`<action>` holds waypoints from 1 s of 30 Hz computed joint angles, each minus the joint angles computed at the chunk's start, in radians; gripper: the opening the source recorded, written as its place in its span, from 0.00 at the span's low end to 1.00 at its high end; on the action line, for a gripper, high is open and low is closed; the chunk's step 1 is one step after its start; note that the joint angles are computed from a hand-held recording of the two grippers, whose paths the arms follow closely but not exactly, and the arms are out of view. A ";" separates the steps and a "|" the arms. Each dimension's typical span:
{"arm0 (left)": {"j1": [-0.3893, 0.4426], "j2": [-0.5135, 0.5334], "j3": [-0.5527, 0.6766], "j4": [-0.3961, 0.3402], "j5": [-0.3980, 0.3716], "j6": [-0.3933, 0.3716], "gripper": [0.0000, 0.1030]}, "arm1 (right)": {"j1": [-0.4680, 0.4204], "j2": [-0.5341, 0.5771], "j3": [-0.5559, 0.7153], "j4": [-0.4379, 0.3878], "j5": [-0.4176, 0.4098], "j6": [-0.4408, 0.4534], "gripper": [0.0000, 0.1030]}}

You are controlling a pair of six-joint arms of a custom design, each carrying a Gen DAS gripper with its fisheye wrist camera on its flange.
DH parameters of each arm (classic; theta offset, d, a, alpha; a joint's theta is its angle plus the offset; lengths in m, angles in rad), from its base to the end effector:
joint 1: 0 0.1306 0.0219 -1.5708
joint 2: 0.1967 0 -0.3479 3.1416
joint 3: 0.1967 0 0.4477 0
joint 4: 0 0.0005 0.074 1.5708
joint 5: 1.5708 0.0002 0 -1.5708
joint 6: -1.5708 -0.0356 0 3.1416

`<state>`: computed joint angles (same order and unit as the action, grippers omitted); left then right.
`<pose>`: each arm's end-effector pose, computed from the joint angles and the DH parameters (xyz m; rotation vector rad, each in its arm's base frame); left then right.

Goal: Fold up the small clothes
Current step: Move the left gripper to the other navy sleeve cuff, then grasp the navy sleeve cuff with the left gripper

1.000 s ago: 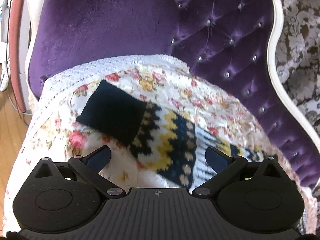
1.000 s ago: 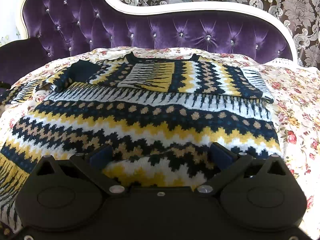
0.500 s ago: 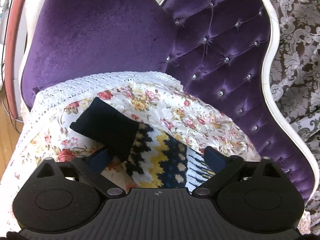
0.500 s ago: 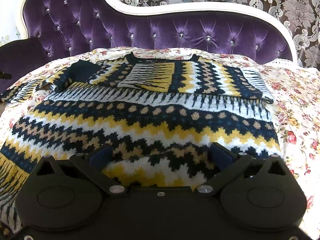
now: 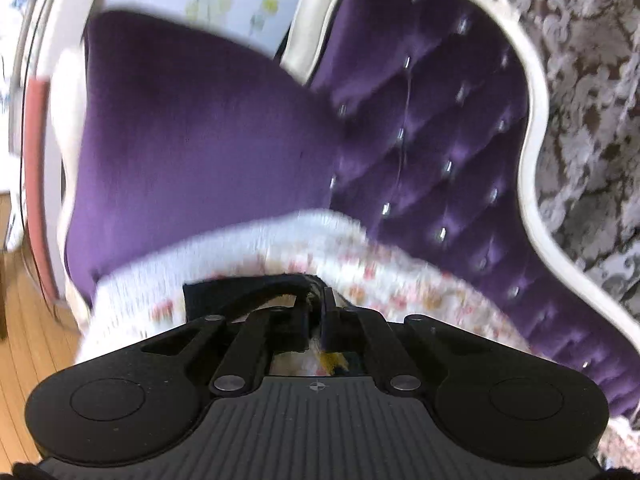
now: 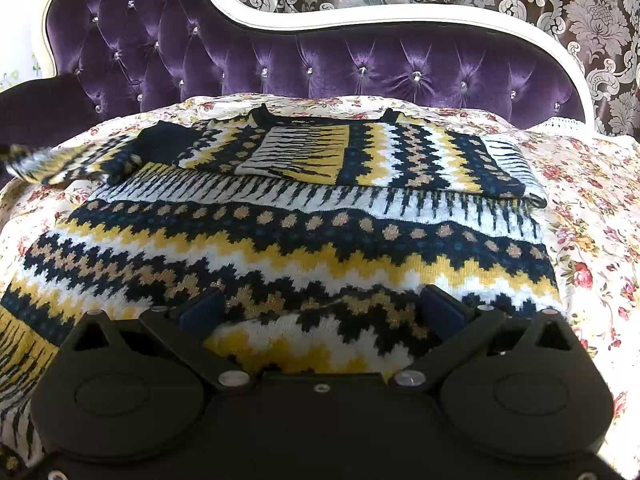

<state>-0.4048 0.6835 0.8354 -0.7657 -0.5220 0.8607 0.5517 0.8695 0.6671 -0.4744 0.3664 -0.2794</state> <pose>0.3087 -0.1135 0.4060 -0.7505 1.9605 -0.1900 0.3269 0.1857 0.2778 -0.1044 2.1934 0.0525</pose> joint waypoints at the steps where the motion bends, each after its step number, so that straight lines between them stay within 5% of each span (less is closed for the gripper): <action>1: 0.001 -0.001 0.019 -0.003 -0.007 -0.018 0.04 | 0.000 0.000 0.000 0.000 0.000 0.000 1.00; 9: -0.086 0.100 0.210 0.015 -0.075 -0.163 0.04 | -0.004 -0.002 -0.001 0.001 -0.009 -0.004 1.00; 14: -0.156 0.205 0.331 0.068 -0.054 -0.212 0.04 | -0.011 -0.001 0.008 -0.012 -0.023 -0.012 1.00; 18: -0.218 0.309 0.437 0.090 -0.038 -0.231 0.04 | -0.051 -0.013 0.033 -0.054 -0.119 -0.024 1.00; 30: -0.371 0.612 0.668 0.207 0.087 -0.247 0.04 | -0.197 -0.354 -0.045 -0.123 -0.322 -0.066 1.00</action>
<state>-0.7762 1.2959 1.5030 -0.5586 -0.4352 0.6141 0.3552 0.5154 0.6224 -0.5978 0.0444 -0.3457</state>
